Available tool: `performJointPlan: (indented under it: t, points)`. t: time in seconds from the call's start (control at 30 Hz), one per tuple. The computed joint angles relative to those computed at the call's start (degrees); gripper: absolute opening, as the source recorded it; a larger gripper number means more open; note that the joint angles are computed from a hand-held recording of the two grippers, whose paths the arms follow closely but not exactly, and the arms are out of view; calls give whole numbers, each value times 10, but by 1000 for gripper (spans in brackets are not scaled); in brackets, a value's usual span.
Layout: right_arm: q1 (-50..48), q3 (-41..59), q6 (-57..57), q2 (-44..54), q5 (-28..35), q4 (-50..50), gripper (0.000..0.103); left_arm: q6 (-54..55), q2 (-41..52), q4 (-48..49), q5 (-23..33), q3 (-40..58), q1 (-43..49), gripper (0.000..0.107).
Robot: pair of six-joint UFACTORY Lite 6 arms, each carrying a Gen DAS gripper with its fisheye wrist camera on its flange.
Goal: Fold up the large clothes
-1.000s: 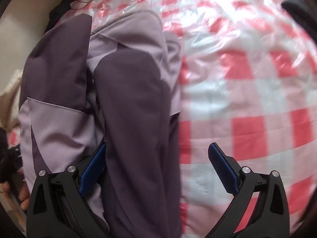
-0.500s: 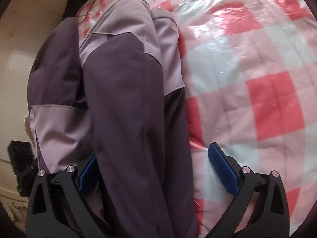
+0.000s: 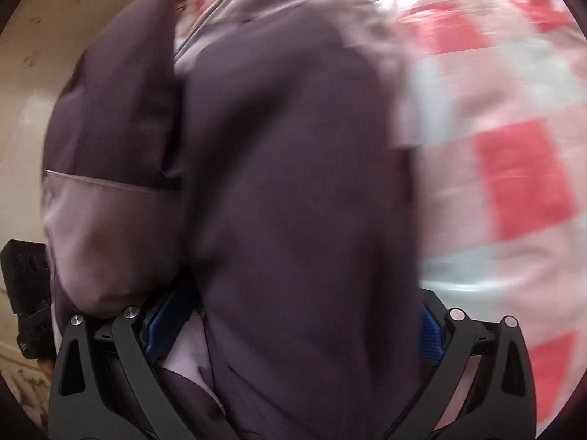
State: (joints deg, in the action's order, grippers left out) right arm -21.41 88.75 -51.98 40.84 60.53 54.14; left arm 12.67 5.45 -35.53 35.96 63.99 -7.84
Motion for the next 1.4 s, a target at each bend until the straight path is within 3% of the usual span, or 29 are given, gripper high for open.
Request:
performJointPlan:
  t: [0.17, 0.27, 0.33, 0.43, 0.5, 0.63, 0.77, 0.93, 1.17, 1.4]
  points:
    - [112, -21, -17, 1, 15, 68, 97, -115, -127, 182, 41, -43, 74, 98]
    - [158, -16, -21, 0, -24, 60, 97, -209, -137, 292, 13, -86, 75, 98]
    - [160, -13, -5, -17, -49, 16, 96, -208, -149, 291, -45, -147, 88, 98]
    - [139, -99, -2, -132, -133, -34, 96, -237, -186, 306, -46, -164, 77, 98]
    - [148, -159, 9, -221, -190, -80, 96, -346, -210, 406, -27, -160, 49, 98]
    - [167, -283, 77, -436, -301, -197, 96, -561, -328, 611, 114, -173, -78, 98]
    - [150, -362, 82, -614, -268, -240, 96, -679, -389, 650, 245, -169, -199, 98]
    - [208, -360, 183, -667, -228, -321, 96, -742, -420, 672, 310, -167, -294, 98]
    - [409, -465, 508, -749, -276, -560, 96, -840, -480, 709, 394, -197, -423, 98]
    - [434, -474, 578, -746, -274, -610, 96, -849, -507, 714, 414, -204, -443, 98]
